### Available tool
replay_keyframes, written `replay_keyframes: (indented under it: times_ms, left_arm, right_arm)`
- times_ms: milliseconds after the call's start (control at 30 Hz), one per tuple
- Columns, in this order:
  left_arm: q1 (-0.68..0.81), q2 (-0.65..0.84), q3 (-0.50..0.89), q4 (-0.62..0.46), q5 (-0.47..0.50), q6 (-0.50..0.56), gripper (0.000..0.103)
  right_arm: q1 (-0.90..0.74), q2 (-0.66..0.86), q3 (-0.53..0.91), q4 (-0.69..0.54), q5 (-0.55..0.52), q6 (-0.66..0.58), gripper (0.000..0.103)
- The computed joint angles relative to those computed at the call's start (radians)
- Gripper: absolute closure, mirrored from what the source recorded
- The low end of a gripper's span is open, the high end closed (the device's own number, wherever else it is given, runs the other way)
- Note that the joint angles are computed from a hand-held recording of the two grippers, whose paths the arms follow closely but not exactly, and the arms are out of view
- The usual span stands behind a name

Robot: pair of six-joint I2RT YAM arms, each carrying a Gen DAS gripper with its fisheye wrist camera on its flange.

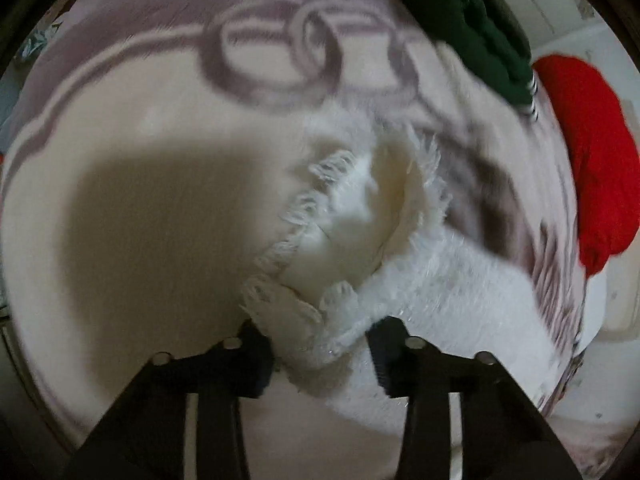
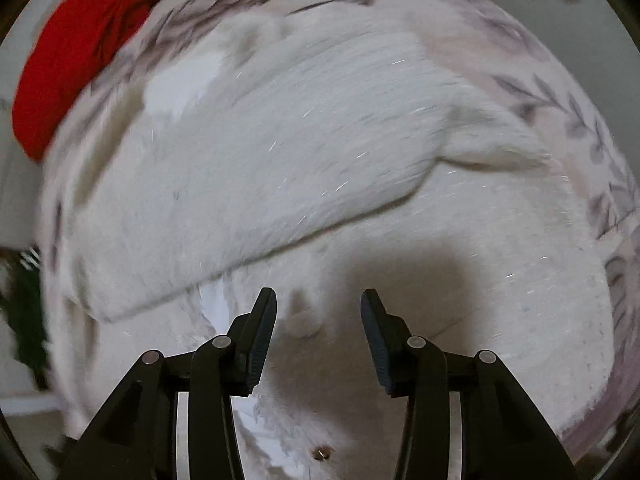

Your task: Fold large clothes

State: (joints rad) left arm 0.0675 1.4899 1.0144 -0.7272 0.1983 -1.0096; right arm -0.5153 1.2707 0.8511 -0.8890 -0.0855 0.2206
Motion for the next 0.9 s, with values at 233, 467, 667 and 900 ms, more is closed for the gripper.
replay_keyframes:
  times_ms: [233,467,667,900]
  left_arm:
    - [0.008,0.145,0.22,0.014,-0.06,0.147,0.088]
    - [0.003,0.236,0.351,-0.006,-0.104,0.237,0.09]
    - [-0.109,0.22,0.491,-0.13,-0.298,0.31,0.091]
    - [-0.35,0.305,0.808,-0.296,-0.548,0.425,0.091]
  right_arm:
    - [0.459,0.122,0.108,-0.064,0.299,0.205,0.034]
    - [0.674,0.283,0.238,-0.115,0.401,0.275,0.025]
    - [0.761,0.335,0.28,-0.184,0.467,0.373,0.025]
    - [0.707,0.308,0.315,-0.176,0.361,0.378,0.025]
